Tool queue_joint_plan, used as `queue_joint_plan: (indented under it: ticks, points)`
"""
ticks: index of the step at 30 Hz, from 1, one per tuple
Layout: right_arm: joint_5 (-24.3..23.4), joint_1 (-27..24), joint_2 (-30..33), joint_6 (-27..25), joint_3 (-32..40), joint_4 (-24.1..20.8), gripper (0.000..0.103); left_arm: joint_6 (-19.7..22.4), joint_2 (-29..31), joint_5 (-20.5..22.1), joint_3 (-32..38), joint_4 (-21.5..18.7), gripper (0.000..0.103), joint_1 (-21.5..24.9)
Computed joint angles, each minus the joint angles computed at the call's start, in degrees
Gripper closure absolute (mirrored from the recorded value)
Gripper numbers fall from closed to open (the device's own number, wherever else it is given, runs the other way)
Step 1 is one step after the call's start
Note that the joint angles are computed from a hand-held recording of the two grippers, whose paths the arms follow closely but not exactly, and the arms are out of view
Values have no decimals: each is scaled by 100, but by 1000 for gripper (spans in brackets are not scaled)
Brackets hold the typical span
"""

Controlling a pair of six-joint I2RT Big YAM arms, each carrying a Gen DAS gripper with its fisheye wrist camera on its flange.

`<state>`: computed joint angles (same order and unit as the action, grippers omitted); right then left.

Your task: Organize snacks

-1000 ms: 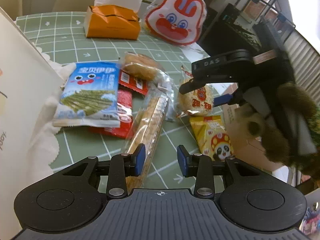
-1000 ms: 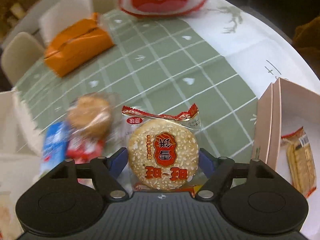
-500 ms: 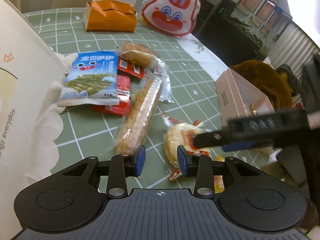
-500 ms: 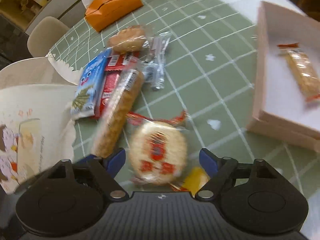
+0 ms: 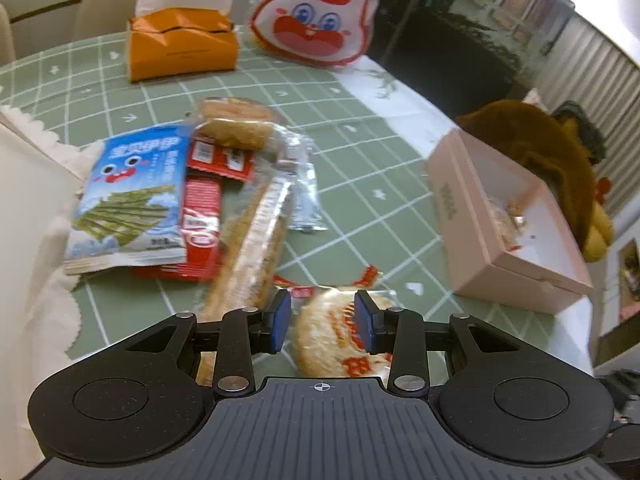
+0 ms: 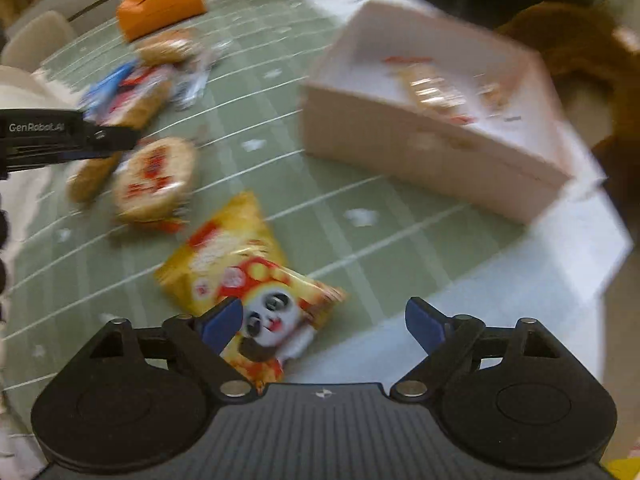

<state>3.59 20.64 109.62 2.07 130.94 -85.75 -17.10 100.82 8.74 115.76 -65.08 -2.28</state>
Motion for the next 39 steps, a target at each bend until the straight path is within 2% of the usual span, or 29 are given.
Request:
queue_joint_plan:
  ticks: [2, 5, 8, 10, 12, 16, 19, 22, 27, 33, 36, 39]
  points:
    - [251, -51, -139, 92, -227, 189, 15, -26, 28, -31, 28, -59, 64, -11]
    - [51, -204, -149, 469, -257, 113, 15, 127, 112, 66, 86, -191, 63, -48]
    - [-150, -270, -193, 788, -332, 115, 15, 523, 182, 168, 96, -175, 61, -133]
    - [-200, -251, -318, 842, -517, 243, 15, 956, 204, 430, 88, -124, 61, -181]
    - [-297, -212, -394, 768, -597, 343, 15, 1142, 211, 654, 108, -146, 61, -197]
    - [-483, -88, -451, 509, -593, 557, 14, 806, 49, 525, -65, 21, 62, -163]
    - [-706, -11, -276, 309, -353, 426, 14, 388, -58, 452, -176, 11, 62, -59]
    - [-620, 100, -69, 136, -124, 250, 14, 214, -86, 510, -229, -42, 62, 17]
    - [-167, 102, 78, 65, -65, 127, 14, 191, -135, 640, -359, -66, 62, 33]
    - [937, -85, -133, 262, -527, 400, 14, 59, -52, 774, -353, -19, 62, 7]
    - [870, -252, -135, 462, -448, 266, 14, 14, -3, 1018, -333, 36, 62, 2]
    - [381, -391, -336, 753, -565, 490, 14, 194, 68, 1144, -243, -21, 61, -61]
